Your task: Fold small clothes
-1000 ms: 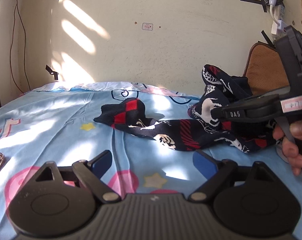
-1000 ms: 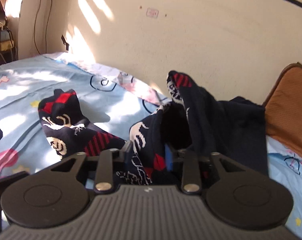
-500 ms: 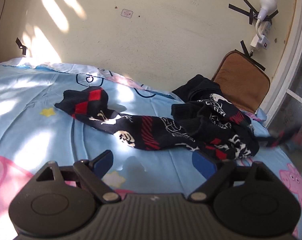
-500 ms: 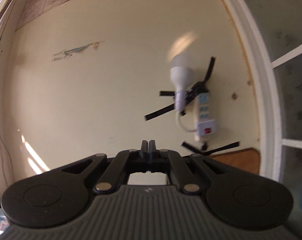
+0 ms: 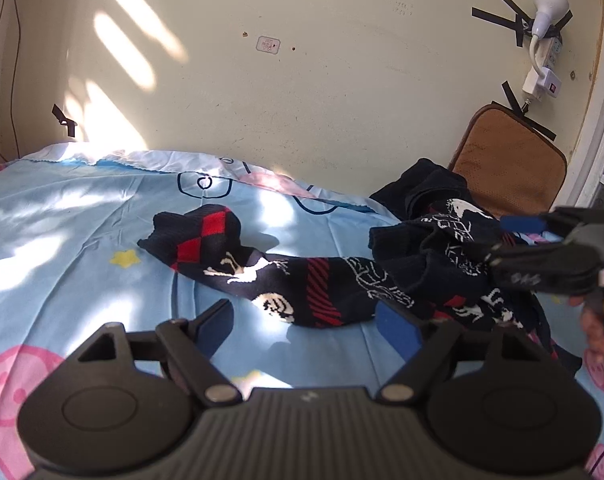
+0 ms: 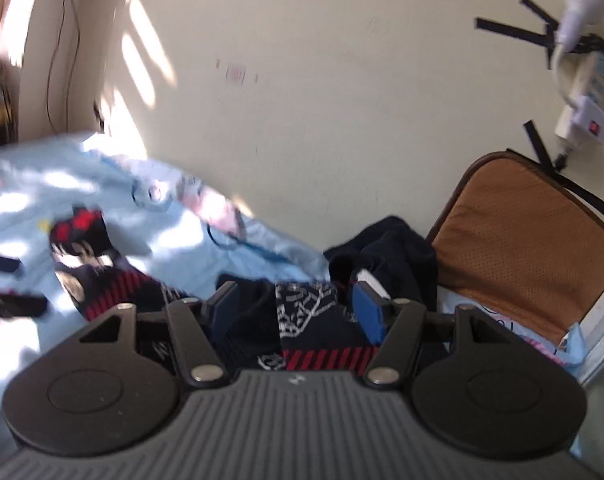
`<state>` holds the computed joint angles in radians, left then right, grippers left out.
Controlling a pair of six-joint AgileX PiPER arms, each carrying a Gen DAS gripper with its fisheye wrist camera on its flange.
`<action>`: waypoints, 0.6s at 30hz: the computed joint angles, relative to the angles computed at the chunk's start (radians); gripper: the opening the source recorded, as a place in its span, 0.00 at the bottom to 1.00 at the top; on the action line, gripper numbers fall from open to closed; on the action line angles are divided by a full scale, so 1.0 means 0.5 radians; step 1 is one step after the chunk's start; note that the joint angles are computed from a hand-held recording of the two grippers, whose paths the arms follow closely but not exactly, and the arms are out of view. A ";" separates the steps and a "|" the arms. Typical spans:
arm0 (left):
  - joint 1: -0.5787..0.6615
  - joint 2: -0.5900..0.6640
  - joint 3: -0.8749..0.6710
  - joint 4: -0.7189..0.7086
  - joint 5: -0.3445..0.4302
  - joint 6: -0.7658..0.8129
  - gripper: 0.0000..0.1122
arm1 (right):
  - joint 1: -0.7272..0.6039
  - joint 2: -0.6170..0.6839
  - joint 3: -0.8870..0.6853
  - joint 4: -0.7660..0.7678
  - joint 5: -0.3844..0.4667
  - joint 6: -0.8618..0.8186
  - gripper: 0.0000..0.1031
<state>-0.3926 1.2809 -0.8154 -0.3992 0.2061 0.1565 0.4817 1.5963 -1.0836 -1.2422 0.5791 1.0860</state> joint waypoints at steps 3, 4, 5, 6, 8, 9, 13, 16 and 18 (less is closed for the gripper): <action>0.011 -0.032 -0.019 -0.175 0.037 0.225 0.72 | -0.101 0.098 0.024 -0.282 0.024 0.201 0.09; -0.003 -0.022 -0.035 -0.223 0.034 0.288 0.72 | -0.160 -0.026 0.083 -0.360 -0.009 0.401 0.08; -0.028 0.002 -0.060 -0.253 0.024 0.324 0.73 | -0.226 -0.143 0.126 -0.455 -0.058 0.601 0.07; -0.073 0.054 -0.106 -0.270 0.015 0.340 0.73 | -0.279 -0.296 0.189 -0.494 -0.102 0.729 0.07; -0.143 0.174 -0.226 -0.351 0.048 0.393 0.74 | -0.354 -0.549 0.293 -0.516 -0.165 0.845 0.07; -0.197 0.251 -0.298 -0.458 0.060 0.485 0.75 | -0.357 -0.671 0.338 -0.503 -0.147 0.834 0.07; -0.424 0.570 -0.593 -0.220 0.069 0.186 0.82 | -0.302 -1.022 0.426 -0.372 -0.034 0.653 0.07; -0.533 0.730 -0.731 -0.225 0.054 0.146 0.82 | -0.228 -1.216 0.438 -0.269 0.060 0.496 0.07; -0.646 0.791 -0.761 0.086 -0.054 -0.122 0.81 | -0.204 -1.313 0.428 -0.194 0.087 0.413 0.07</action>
<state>-0.7158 1.6765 -1.1957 -0.3560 0.1794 0.0957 0.3796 0.9395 -0.8698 -1.3392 0.6227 1.2926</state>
